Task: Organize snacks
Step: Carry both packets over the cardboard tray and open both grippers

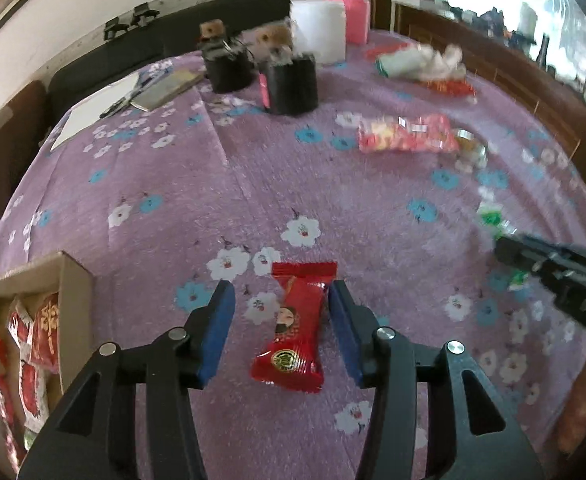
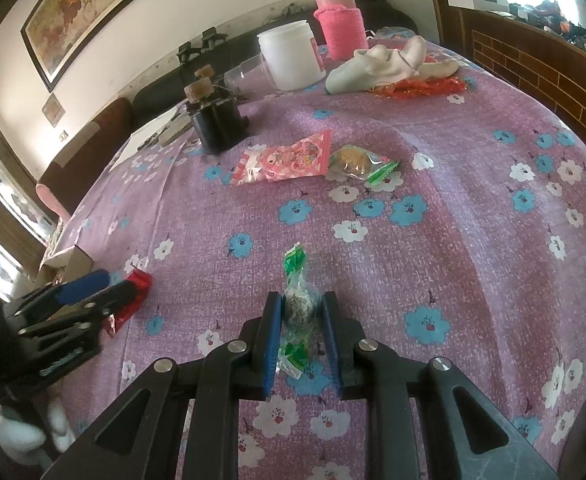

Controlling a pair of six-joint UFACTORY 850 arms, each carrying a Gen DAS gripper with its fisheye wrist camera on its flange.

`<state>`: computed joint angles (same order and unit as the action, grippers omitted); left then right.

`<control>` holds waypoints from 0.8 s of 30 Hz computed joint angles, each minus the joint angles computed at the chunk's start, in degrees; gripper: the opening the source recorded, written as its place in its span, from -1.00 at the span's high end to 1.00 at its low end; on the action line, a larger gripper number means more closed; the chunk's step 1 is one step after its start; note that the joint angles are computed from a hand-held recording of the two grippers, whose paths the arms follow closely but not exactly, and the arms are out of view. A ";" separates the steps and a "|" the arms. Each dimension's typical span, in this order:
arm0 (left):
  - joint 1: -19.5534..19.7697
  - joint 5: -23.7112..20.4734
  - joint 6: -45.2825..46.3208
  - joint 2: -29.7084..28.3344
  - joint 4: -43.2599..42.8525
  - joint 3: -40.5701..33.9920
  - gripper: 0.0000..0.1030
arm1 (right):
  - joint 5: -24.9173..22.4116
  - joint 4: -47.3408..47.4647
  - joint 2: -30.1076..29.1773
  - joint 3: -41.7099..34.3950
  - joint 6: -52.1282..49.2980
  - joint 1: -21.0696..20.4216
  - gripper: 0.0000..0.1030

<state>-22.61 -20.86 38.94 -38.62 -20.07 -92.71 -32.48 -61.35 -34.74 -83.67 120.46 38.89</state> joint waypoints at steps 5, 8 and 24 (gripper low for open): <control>0.31 -2.62 0.34 0.46 -1.97 0.27 0.71 | 2.32 -2.43 1.03 1.74 3.39 -0.51 0.59; 1.17 -2.99 4.13 2.10 -6.22 2.04 0.71 | 2.99 -3.47 1.24 2.10 4.42 -0.61 0.59; 18.76 -3.35 26.77 18.18 -42.67 20.09 0.70 | 2.69 -4.29 1.49 2.55 5.98 -0.40 0.59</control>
<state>-3.85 -24.22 65.72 -20.44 -62.74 -72.62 -29.79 -65.65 -33.24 -81.12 126.44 38.49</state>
